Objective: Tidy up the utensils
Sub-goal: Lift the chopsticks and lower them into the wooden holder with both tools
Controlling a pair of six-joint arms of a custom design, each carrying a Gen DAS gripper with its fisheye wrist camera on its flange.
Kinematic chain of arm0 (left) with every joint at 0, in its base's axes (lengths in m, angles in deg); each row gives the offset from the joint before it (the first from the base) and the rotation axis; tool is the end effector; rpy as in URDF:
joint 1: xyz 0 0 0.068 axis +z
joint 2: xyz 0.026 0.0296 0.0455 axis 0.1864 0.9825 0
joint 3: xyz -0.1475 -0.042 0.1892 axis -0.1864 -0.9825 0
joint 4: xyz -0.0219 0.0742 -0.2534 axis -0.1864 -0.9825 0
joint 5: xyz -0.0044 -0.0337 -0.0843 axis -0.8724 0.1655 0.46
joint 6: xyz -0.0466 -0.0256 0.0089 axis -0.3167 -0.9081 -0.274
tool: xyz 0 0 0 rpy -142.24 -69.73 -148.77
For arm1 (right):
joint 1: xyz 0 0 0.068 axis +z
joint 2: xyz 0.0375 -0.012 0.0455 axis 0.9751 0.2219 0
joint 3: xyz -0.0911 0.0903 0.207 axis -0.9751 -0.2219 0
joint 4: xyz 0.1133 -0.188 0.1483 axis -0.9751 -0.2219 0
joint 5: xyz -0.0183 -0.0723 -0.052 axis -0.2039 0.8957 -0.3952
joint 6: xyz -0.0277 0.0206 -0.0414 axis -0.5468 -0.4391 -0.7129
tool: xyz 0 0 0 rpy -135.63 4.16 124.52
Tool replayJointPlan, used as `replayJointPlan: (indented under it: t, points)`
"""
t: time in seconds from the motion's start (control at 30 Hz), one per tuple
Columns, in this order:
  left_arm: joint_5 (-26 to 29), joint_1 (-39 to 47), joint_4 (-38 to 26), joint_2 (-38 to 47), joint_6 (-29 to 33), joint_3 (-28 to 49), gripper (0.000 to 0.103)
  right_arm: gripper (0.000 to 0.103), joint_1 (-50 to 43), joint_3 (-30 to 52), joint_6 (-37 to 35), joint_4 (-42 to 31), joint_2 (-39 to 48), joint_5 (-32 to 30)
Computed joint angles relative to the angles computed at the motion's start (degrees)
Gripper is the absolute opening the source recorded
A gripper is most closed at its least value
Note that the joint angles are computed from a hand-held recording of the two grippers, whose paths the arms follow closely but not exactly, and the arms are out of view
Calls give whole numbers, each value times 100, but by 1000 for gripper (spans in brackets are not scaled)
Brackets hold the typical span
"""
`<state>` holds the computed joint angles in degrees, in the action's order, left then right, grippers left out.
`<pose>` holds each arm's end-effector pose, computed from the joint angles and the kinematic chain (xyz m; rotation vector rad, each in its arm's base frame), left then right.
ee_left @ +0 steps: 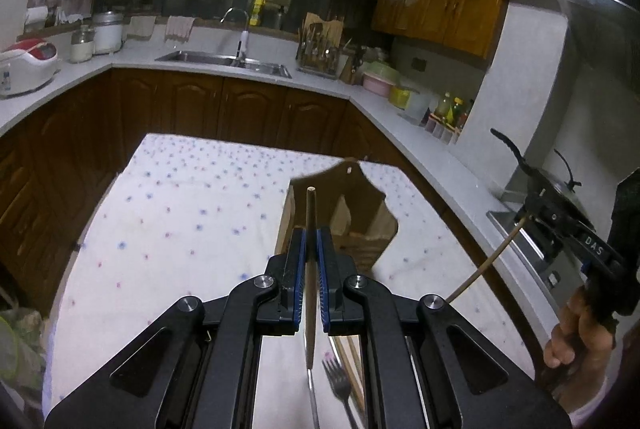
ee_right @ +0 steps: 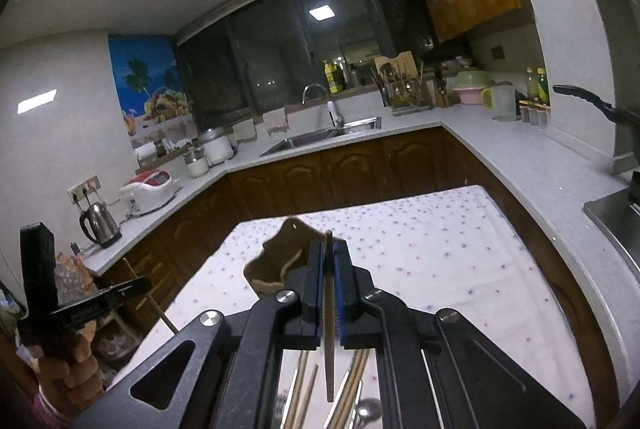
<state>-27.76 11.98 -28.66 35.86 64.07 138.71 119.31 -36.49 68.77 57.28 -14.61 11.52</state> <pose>0.3476 -0.0173 0.3010 0.6364 2.0741 -0.7263 0.1626 0.1099 0.2962 0.4619 1.8502 0.0284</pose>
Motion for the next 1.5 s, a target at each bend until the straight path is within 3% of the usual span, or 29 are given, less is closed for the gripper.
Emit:
replayJointPlan:
  t: [0.3,0.67,0.83,1.1,1.23,1.5]
  points:
    - [-319,-446,558,541,-882,1173,5,5,-906,324,-1013,1247,332,-683]
    - [-1081,-1049,1043,2211,-1919,2889,5,5,-2128,1028,-1660,2482,1630,-1579]
    - [-1221,-1145,1318,2780,-2207,2993,5,5,-2609,757,-1512,3041,2169,-2016]
    - [-1337,-1318,1422,3145,-2170,2728,6,5,-2851,223,-1214,3879,2835,-2251]
    - [-1574,-1408,1568,3033,-1989,2516,7,5,-2903,174,-1113,3925,2965,-2301]
    - [-1657,-1437,1290,3180,-1891,2846,7,6,-3050,275,-976,3769,3002,-2501]
